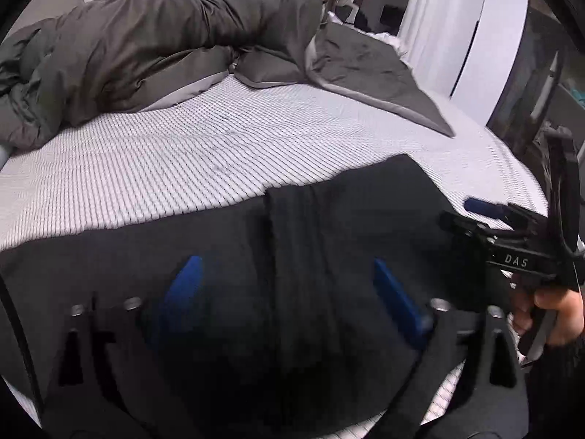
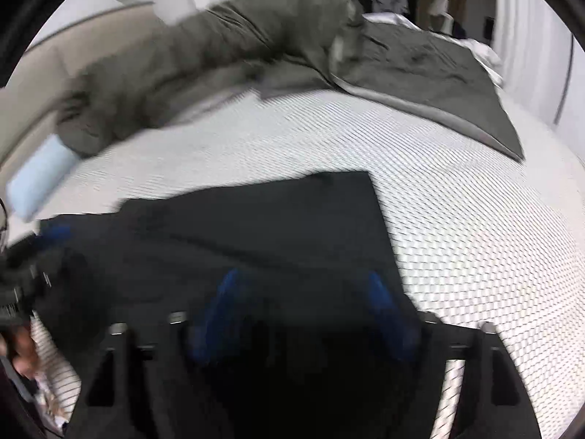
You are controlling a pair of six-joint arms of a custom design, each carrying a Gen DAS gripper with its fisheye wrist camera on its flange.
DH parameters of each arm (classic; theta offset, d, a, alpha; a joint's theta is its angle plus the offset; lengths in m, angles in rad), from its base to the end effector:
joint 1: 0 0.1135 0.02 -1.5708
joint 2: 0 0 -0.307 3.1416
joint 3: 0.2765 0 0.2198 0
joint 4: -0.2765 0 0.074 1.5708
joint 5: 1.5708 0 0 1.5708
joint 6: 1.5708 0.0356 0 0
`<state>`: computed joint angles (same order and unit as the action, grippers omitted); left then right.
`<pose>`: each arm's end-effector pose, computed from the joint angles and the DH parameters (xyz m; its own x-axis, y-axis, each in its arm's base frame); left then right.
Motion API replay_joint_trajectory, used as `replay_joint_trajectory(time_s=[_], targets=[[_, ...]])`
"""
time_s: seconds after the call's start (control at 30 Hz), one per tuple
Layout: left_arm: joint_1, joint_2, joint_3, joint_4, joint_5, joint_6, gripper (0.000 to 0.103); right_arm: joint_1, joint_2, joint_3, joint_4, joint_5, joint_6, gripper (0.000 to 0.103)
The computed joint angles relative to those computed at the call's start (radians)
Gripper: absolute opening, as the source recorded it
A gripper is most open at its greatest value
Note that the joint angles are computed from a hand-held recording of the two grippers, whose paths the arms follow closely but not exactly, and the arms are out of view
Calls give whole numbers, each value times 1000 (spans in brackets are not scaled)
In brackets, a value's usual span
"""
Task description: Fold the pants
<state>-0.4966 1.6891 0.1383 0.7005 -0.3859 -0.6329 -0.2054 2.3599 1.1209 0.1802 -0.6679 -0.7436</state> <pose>0.1743 -0.0792 0.1278 -0.6647 -0.2631 -0.6993 -0.2109 0.9640 -0.1622 0.4092 -0.0627 0.0605 -0.5355 -0.4313 -0.7261 -0.6785 0.7317 0.0657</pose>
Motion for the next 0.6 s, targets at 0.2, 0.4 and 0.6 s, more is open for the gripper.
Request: replay_joint_trajectory(time_s=[0.2,0.4,0.6], targets=[[-297,219,30,18,-140,-208,102,-63,-52,-202,-14,-37,-245,87],[-366,401,95,-19,-171,-341,102,-109,38,-260,132,45,-372,87],[-427,394,85,-76,-211,-442,102,-246,61,-150,98,30,-334,87]])
